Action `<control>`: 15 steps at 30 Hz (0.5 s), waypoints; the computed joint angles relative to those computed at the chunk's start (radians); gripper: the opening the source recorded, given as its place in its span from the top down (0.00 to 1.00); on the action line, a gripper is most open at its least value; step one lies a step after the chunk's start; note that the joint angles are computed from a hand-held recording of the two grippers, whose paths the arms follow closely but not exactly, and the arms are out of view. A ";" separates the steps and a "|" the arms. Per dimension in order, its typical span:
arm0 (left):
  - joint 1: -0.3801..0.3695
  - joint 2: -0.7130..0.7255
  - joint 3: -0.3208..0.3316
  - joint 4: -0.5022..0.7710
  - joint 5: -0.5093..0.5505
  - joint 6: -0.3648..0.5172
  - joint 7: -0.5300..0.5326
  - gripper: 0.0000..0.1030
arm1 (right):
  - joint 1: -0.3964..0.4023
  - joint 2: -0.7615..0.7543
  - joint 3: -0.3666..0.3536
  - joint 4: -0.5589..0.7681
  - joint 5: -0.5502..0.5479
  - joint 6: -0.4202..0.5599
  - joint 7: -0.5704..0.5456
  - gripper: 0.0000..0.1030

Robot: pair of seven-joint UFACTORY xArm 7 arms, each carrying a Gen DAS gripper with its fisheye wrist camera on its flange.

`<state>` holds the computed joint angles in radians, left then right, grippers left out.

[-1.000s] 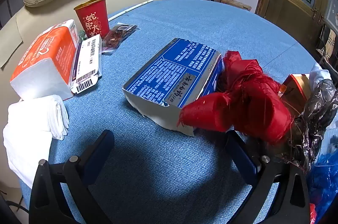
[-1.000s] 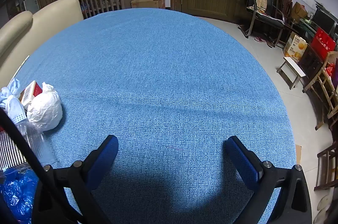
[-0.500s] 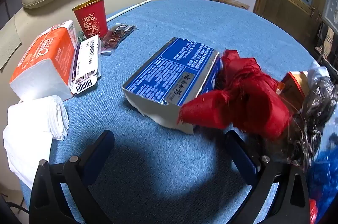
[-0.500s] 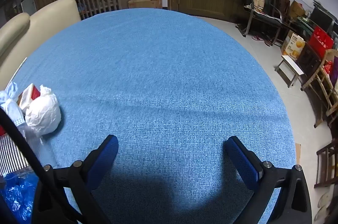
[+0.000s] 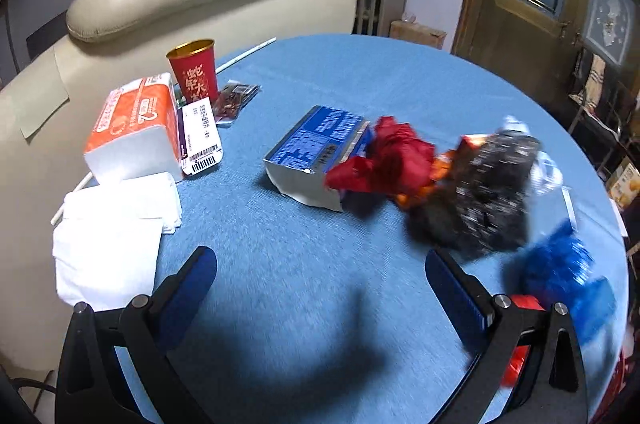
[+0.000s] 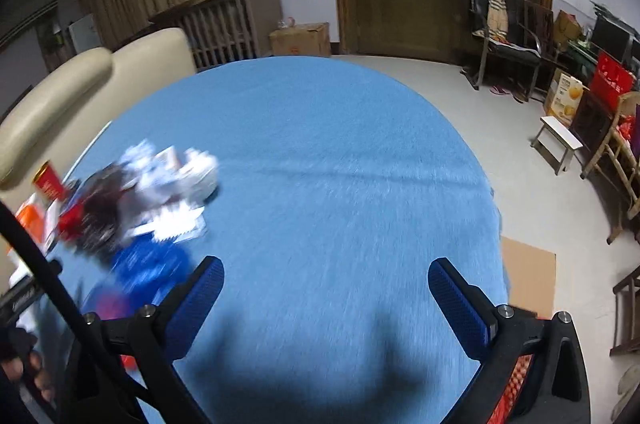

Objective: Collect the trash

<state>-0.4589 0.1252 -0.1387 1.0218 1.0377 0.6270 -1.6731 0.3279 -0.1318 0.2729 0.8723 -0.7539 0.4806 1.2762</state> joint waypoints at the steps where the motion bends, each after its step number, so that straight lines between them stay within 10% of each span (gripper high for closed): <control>1: -0.007 -0.014 -0.007 -0.007 -0.002 0.010 0.000 0.00 | 0.007 -0.023 0.003 -0.020 0.010 0.000 -0.002 0.00; 15: -0.029 -0.068 -0.059 -0.045 -0.002 0.005 -0.024 0.00 | 0.016 -0.153 0.118 -0.113 0.048 0.041 0.042 0.00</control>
<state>-0.4875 0.0575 -0.1981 0.9763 1.0359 0.6322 -1.6972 0.3437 -0.2849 0.3910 0.7589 -0.7058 0.5215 1.3179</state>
